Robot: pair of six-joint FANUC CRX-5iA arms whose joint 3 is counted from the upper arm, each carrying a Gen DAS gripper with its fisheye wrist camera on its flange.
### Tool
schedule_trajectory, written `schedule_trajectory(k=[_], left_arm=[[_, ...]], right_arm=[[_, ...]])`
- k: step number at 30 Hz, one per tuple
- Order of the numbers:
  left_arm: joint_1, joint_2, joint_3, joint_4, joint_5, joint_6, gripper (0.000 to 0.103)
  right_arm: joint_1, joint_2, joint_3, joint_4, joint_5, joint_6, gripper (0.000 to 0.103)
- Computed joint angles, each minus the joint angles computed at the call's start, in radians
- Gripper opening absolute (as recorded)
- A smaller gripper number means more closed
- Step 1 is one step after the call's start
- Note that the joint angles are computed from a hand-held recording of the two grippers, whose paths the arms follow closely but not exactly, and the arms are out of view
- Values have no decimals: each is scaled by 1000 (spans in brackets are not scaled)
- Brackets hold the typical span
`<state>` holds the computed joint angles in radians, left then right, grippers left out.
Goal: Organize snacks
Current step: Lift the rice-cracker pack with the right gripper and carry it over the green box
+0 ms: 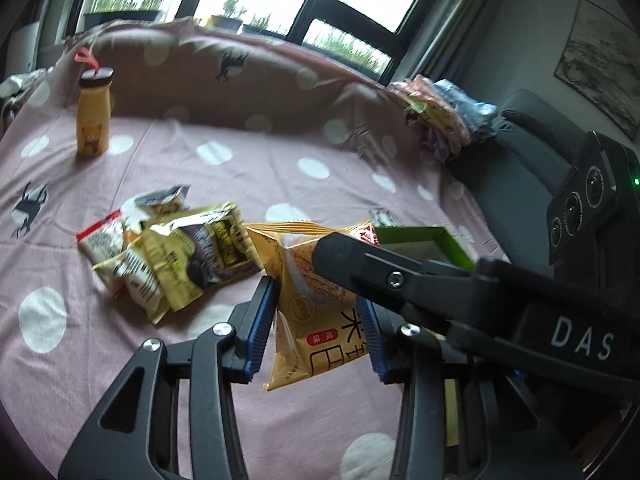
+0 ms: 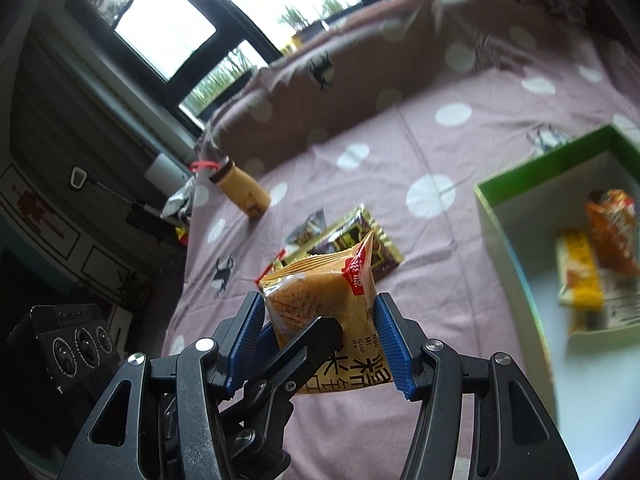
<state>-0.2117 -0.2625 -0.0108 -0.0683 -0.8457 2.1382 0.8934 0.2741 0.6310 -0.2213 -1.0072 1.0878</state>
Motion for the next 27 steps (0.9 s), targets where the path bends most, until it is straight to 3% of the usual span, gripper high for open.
schedule_trajectory(k=[4,12,27], left_arm=[[-35,23,35,-29,26,0,40],[-50,78,66,31,86,-81,40],[-86,190,142,122,123,-215,40]], right_arm=[[-5,-42,-52,30,57,-5,60],[-21,-95,-132,114,135,-64,60],[-60,-155,-236,211,208,-190,60]])
